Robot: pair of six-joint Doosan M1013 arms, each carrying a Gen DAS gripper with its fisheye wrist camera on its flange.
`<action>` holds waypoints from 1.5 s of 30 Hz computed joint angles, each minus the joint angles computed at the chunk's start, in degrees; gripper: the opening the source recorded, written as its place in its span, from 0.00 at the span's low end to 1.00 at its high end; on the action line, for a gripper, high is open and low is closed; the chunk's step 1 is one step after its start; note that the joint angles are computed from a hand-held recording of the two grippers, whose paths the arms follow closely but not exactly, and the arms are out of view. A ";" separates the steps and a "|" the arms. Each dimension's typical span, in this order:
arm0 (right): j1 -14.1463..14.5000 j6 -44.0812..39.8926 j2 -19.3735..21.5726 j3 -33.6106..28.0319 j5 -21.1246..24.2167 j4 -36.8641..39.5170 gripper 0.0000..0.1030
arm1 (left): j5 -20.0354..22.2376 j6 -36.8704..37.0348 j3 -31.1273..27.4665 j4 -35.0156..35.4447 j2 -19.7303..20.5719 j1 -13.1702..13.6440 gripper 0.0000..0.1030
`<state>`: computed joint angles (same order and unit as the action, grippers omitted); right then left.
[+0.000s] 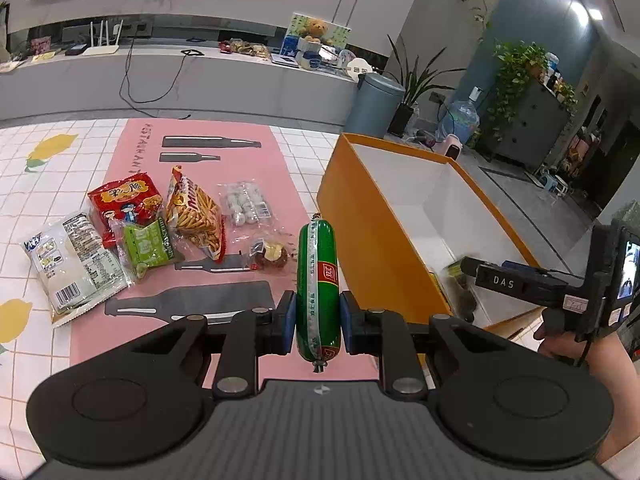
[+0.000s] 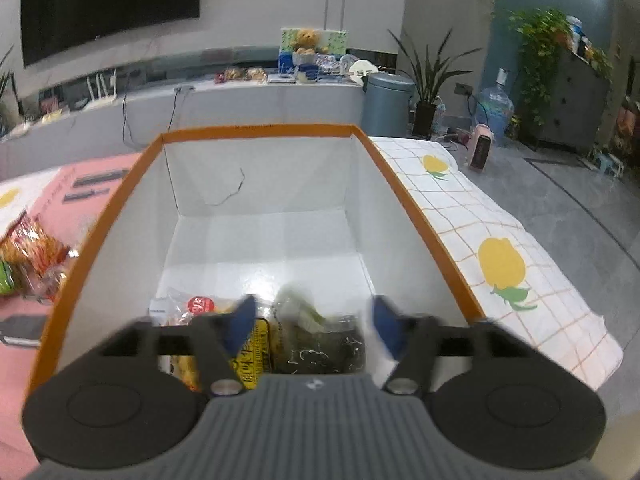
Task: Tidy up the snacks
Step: 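Carry the dark snack into the box with the right tool while the left tool carries the sausage over, then open the left tool to drop the green sausage into the orange box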
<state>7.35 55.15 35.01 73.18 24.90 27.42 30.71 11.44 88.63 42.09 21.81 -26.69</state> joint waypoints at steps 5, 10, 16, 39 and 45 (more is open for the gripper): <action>-0.86 -9.44 -1.22 1.85 -1.58 13.55 0.69 | 1.48 -0.46 -0.96 2.40 0.18 -1.44 0.24; -1.96 -14.37 -2.19 3.07 -4.36 23.01 0.70 | 1.75 3.74 -4.47 0.81 1.85 -2.73 0.24; -3.99 -20.88 -3.11 4.05 -6.19 35.58 0.70 | 0.77 16.37 -12.46 -7.97 6.65 -3.19 0.24; -7.88 -21.93 -3.64 4.83 -5.63 46.69 0.70 | 15.64 36.97 -38.29 -34.09 24.22 -0.15 0.25; -7.90 -23.68 -3.75 5.13 -5.01 48.55 0.70 | 12.38 34.71 -36.63 -30.53 23.24 -0.87 0.87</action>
<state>-0.55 31.48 31.26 78.31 19.90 75.97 43.08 46.15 52.00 11.56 45.05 -27.57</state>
